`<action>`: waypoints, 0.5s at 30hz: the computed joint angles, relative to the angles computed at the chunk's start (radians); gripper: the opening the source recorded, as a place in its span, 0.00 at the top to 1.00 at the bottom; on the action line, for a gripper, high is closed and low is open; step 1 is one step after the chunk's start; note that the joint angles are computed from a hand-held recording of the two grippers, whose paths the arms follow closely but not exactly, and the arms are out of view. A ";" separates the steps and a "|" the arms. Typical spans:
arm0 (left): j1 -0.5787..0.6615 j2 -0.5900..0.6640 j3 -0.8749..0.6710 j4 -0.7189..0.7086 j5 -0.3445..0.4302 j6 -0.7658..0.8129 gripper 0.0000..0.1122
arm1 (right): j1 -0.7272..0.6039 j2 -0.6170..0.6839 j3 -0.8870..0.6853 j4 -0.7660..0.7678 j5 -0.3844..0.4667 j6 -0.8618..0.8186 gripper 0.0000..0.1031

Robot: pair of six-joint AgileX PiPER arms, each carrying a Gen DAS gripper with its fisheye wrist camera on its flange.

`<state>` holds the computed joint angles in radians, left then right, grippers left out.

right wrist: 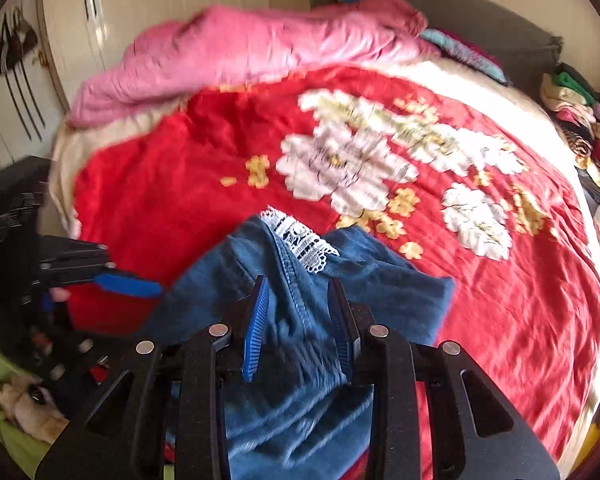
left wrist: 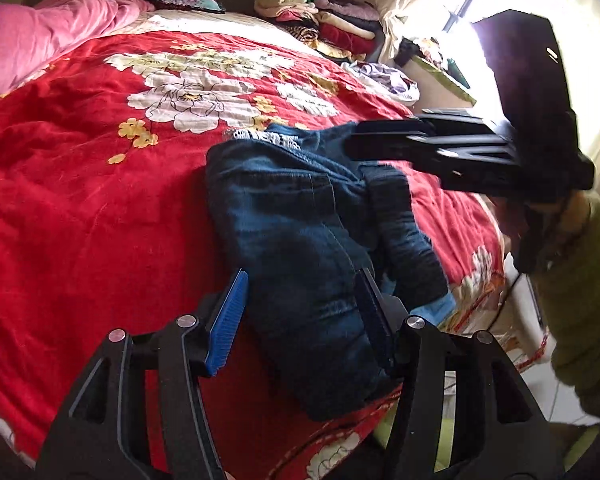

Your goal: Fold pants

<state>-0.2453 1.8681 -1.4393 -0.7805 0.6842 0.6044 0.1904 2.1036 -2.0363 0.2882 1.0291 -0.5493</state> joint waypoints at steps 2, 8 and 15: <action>-0.001 0.002 0.004 -0.010 0.008 0.016 0.54 | 0.015 0.062 -0.091 -0.043 0.060 0.009 0.72; -0.033 -0.001 0.023 0.062 -0.011 -0.015 0.49 | 0.040 0.178 -0.227 -0.133 0.162 0.045 0.71; -0.040 0.003 0.036 0.091 -0.008 -0.037 0.45 | 0.136 0.139 -0.150 -0.346 0.043 0.132 0.92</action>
